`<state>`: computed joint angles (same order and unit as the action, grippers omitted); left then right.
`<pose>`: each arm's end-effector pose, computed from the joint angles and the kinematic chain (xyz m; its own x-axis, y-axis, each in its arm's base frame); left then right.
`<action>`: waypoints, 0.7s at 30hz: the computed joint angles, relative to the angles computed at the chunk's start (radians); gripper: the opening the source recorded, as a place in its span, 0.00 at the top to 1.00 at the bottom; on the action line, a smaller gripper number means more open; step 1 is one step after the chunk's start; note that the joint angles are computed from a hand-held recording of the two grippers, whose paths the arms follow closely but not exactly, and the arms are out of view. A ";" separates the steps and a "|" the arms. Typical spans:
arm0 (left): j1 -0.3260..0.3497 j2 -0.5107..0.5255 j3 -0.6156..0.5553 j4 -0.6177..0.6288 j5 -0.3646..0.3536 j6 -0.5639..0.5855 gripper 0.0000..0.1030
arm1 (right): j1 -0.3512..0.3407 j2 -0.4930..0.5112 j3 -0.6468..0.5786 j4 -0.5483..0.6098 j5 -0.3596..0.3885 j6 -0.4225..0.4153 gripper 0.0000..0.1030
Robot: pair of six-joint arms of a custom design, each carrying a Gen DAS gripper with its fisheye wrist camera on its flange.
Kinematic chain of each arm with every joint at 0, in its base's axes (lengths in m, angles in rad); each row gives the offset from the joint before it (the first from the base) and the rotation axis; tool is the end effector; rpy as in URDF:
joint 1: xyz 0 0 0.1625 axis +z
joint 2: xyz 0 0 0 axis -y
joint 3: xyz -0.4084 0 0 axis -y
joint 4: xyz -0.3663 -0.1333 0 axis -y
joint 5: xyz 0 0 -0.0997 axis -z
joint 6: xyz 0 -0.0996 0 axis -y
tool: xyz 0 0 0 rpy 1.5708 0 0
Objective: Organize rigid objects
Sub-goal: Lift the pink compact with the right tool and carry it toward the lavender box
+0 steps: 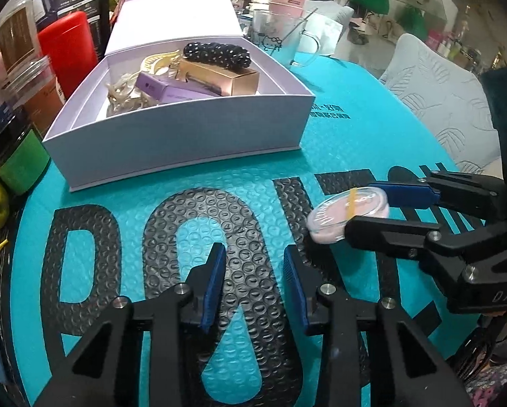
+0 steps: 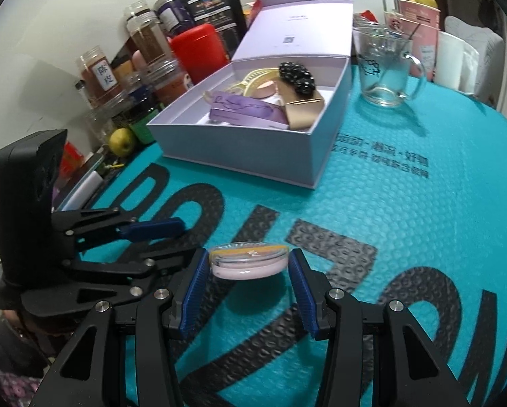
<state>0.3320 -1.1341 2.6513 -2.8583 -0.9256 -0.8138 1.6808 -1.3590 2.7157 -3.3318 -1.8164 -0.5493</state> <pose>-0.1935 -0.2711 0.0666 -0.7591 0.3187 -0.5676 0.5370 0.7995 -0.2693 0.1406 -0.2796 0.1542 -0.7786 -0.4868 0.3960 -0.5949 0.7734 -0.2188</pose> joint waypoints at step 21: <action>-0.010 -0.004 0.033 -0.188 -0.010 0.089 0.78 | 0.003 -0.036 -0.010 0.059 0.125 -0.031 0.54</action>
<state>0.3216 -1.1377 2.6840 -3.0463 -0.9358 -0.7251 1.6837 -1.3954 2.7059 -3.2732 -1.6919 -0.5804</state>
